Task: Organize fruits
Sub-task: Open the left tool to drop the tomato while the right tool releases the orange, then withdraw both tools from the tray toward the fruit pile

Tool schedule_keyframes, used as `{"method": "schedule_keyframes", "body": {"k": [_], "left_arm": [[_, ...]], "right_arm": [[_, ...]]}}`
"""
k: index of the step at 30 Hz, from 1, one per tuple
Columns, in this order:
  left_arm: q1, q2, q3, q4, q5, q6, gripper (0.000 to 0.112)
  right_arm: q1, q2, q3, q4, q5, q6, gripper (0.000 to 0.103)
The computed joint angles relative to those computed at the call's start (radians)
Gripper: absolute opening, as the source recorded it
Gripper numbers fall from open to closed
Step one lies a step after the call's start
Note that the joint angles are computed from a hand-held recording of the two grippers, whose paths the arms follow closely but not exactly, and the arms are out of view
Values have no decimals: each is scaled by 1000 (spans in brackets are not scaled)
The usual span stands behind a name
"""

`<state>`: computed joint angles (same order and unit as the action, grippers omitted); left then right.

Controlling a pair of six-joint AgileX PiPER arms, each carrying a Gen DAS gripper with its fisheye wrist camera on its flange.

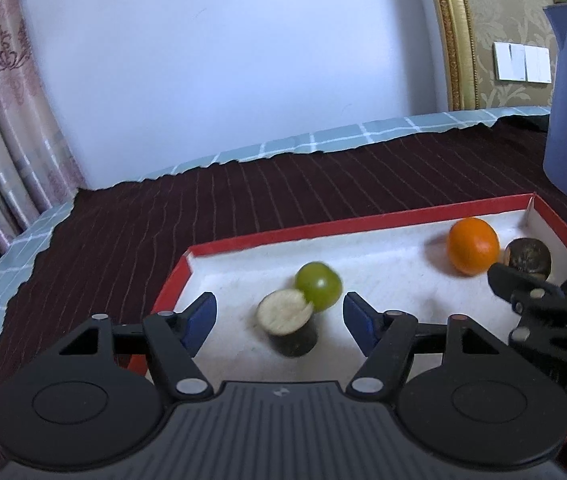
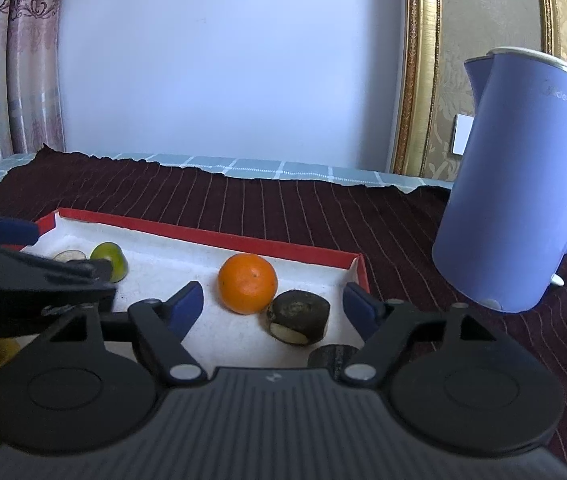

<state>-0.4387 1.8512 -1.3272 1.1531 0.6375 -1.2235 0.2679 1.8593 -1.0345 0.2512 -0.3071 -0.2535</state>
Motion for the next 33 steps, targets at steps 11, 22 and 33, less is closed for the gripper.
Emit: {"method": "schedule_keyframes", "body": {"k": [11, 22, 33], "left_arm": [[0, -154, 201, 99, -3, -170, 78], [17, -305, 399, 167, -64, -304, 79], [68, -579, 725, 473, -316, -528, 79]], "right_arm": [[16, -32, 74, 34, -60, -23, 93], [0, -76, 160, -84, -80, 139, 103], [-46, -173, 352, -353, -212, 505, 103]]}}
